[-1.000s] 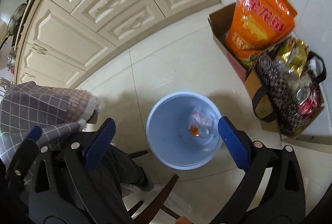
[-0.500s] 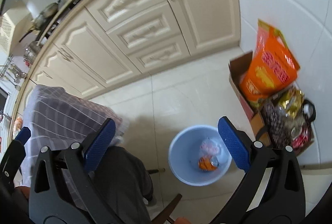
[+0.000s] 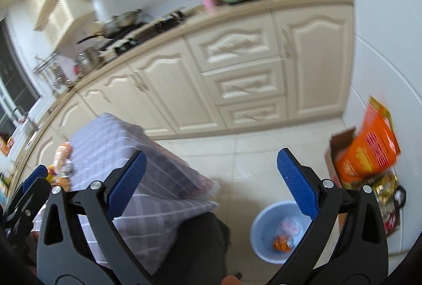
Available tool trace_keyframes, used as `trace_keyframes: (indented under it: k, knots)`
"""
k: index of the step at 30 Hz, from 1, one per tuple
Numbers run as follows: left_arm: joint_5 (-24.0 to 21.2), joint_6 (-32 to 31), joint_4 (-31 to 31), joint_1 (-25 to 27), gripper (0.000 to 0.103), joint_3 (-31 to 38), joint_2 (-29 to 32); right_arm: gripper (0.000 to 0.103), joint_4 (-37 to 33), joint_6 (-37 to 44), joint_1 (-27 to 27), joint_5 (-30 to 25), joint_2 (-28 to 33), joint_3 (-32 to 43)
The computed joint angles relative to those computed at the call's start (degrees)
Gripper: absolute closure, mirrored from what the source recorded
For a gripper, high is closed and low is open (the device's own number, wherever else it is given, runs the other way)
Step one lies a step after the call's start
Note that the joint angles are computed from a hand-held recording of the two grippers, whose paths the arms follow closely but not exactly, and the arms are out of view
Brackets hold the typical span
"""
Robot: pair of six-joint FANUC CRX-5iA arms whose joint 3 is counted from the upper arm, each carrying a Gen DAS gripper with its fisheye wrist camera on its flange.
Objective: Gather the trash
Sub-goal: 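Withdraw both grippers from the bin back toward the table, then grasp the white tissue with the left gripper while the right gripper grasps the orange peel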
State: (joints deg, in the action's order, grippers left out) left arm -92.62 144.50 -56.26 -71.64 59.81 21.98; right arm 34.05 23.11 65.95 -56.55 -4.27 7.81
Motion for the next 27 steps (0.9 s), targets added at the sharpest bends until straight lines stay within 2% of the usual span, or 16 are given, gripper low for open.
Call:
trace_keyframes:
  k: [11, 19, 23, 26, 27]
  knots:
    - [-14.47, 1.67, -20.9, -11.2, 0.006, -3.89, -7.3, 0.006, 2.14, 8.7, 6.89, 1.61, 9.32, 14.81]
    - [-27.58, 4.11, -31.57, -18.6, 0.006, -10.3, -12.36, 0.006, 0.11, 15.9, 11.7, 0.4, 17.08, 25.83]
    - [-34.08, 7.13, -33.04, -21.01, 0.005, -15.16, -15.38, 0.006, -2.57, 19.5, 13.51, -0.86, 20.78, 30.6]
    - [-37.19, 11.51, -29.84, -21.14, 0.005, -20.07, -18.35, 0.006, -4.88, 21.83, 14.43, -2.36, 23.84, 34.42]
    - [-37.21, 14.03, -26.75, -20.49, 0.005, -22.43, -20.0, 0.006, -5.69, 22.42, 14.58, -2.86, 24.67, 35.56]
